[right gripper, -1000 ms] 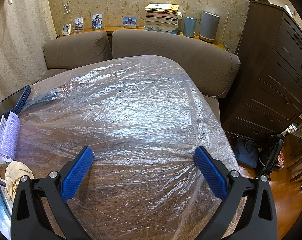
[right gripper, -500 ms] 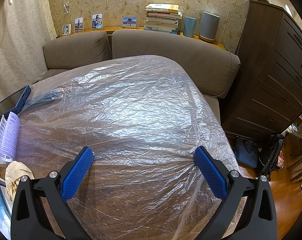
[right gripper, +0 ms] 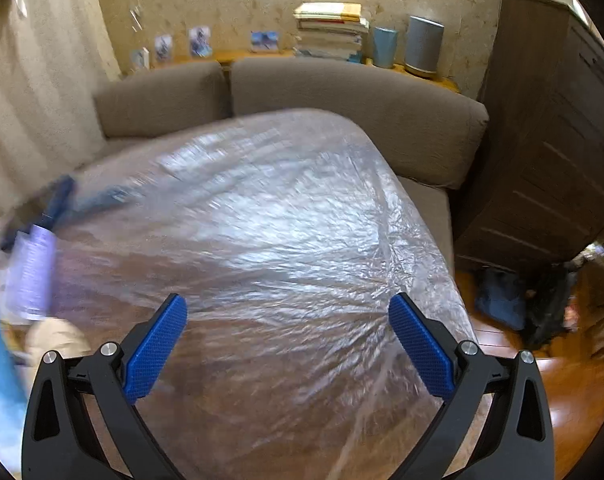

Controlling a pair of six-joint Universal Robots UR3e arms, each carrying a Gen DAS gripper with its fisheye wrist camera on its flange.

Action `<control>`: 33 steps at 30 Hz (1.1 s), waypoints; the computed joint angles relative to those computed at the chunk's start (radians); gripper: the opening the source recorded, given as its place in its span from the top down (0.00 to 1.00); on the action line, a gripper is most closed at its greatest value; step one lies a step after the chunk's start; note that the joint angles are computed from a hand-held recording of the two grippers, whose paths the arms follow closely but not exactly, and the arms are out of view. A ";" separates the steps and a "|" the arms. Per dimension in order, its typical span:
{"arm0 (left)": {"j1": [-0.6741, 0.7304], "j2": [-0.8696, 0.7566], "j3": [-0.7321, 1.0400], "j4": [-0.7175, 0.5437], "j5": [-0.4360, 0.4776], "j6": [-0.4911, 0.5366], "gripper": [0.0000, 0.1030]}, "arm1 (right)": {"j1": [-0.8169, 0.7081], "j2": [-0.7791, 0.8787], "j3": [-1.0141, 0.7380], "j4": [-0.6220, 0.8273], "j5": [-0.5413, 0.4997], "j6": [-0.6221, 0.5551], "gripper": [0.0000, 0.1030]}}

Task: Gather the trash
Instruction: 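Grasp the yellow paper bag with the left gripper while the right gripper grasps the blue bag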

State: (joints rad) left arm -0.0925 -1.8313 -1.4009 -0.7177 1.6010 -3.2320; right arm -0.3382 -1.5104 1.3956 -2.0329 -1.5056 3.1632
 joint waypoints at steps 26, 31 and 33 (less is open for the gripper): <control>-0.365 0.079 -0.162 -0.059 -0.214 0.133 0.01 | 0.466 0.226 -0.389 0.226 0.048 0.085 0.04; -0.325 0.106 -0.222 -0.039 -0.288 0.123 0.01 | 0.457 0.199 -0.344 0.205 0.074 0.079 0.23; -0.296 0.109 -0.237 -0.037 -0.325 0.133 0.07 | 0.460 0.178 -0.312 0.172 0.064 0.080 0.27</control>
